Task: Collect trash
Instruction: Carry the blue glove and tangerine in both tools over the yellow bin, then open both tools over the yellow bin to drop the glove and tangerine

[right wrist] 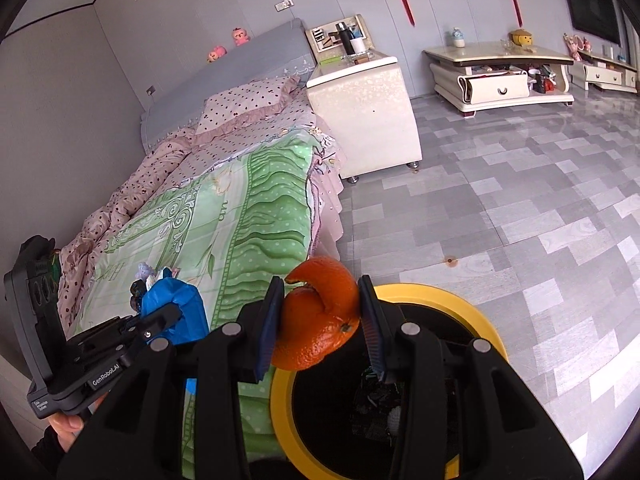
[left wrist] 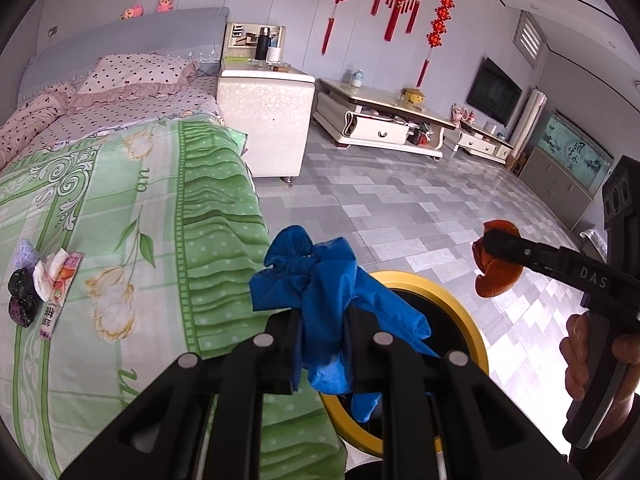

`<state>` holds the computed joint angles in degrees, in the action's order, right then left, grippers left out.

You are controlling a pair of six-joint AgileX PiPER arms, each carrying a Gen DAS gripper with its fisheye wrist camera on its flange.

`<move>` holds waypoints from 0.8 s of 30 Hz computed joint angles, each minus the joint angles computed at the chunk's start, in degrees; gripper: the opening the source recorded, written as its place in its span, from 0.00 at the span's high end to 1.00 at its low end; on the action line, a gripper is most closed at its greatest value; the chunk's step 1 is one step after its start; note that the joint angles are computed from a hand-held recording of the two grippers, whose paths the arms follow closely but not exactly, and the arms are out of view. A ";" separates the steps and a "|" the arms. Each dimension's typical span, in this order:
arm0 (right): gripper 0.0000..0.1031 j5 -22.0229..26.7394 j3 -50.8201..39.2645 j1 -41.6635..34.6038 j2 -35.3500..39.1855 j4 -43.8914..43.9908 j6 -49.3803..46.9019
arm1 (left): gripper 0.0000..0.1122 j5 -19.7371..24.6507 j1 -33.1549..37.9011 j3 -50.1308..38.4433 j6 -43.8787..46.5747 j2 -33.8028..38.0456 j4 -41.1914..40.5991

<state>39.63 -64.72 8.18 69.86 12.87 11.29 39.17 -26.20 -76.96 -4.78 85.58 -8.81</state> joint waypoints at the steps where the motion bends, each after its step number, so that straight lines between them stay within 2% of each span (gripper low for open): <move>1: 0.65 -0.07 0.38 -0.35 0.02 0.26 -0.26 | 0.87 -0.16 -0.48 -0.13 -0.11 0.55 -0.02; 13: 0.65 -1.91 6.12 -7.98 1.00 9.17 -10.05 | 0.87 -0.67 -6.25 -2.41 -3.22 6.79 2.27; 17: 0.65 -2.93 7.10 -7.75 1.42 7.30 -8.25 | 0.87 -0.95 -7.50 -2.35 -4.35 7.67 2.86; 24: 0.64 -4.13 8.94 -8.73 1.36 9.10 -9.86 | 0.87 -1.12 -8.81 -1.96 -5.00 8.40 2.91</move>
